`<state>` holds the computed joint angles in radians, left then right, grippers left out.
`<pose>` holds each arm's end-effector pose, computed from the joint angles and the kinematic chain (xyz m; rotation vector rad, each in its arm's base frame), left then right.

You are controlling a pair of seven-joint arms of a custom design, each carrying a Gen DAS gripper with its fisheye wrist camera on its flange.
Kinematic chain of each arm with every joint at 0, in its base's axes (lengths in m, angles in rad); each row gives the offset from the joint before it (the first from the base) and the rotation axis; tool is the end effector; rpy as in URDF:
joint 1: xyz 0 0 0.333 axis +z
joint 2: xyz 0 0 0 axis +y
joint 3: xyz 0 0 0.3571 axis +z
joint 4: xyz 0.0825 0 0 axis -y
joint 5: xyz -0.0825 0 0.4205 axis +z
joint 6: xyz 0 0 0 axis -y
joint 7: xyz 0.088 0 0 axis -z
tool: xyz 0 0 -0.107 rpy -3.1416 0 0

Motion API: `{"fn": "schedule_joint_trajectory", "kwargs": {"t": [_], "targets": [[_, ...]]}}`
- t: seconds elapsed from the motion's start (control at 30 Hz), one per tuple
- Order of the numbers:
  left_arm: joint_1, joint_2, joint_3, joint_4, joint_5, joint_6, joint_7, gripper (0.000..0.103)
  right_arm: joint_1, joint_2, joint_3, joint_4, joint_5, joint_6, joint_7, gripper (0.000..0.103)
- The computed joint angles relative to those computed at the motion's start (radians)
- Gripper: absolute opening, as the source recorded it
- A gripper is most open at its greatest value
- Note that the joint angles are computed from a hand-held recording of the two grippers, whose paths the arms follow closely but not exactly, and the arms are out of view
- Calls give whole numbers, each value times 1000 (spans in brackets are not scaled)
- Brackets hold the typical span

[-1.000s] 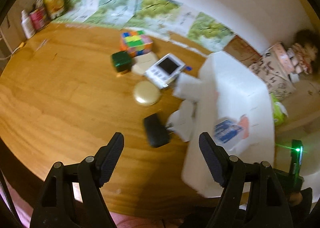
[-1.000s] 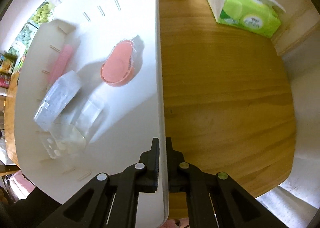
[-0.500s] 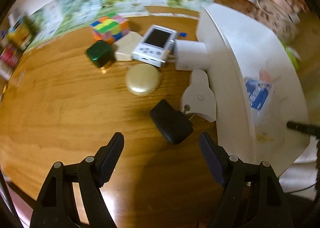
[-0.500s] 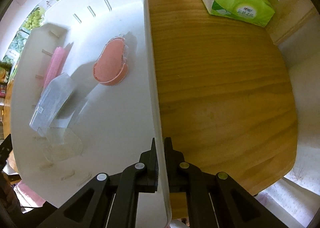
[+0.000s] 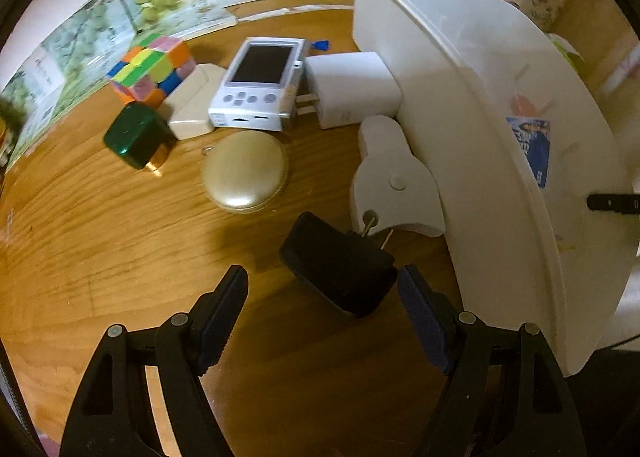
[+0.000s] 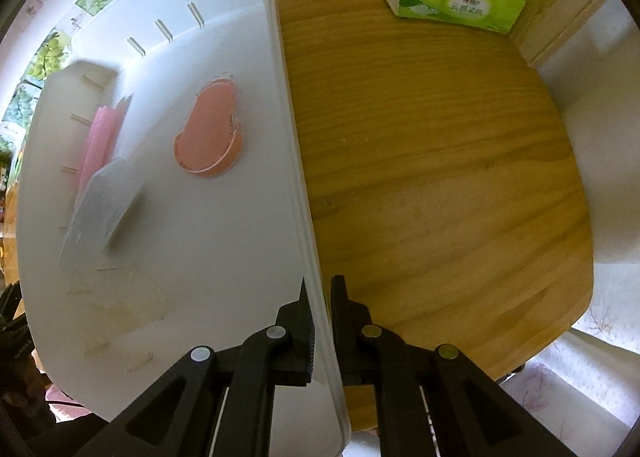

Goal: Organize rigid objects
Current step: 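Move the left tool to the black charger plug and grasp it, then lift the black charger plug into the tray with the left tool, release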

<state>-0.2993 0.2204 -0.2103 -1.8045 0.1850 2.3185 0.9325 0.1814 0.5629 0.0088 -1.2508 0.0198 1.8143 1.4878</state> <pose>0.6065 -0.3235 0.4794 -2.1192 2.0462 -0.4007 0.7624 0.1468 0.4630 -2.4843 1.8959 0.0272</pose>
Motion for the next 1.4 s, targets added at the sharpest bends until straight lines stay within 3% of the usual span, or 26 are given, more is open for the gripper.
{"fn": "schedule_joint_trajectory", "kwargs": {"t": [0.27,0.37,0.73,1.0,1.4], "targets": [[9,29,-4,20,-30,10,75,78,7,7,-7,8,-20,-11,25,7],[15,34,-8,20,-53,26,117,68,6,20,-1,27,-11,-20,18,7],[12,27,2,-1,-56,64,111,68,16,66,-2,118,-18,-88,11,7],[-2,4,6,-31,-27,73,25,68,22,80,2,143,-23,-105,-26,7],[-25,-66,2,-84,64,67,-211,68,20,93,10,175,-2,-119,-101,6]]}}
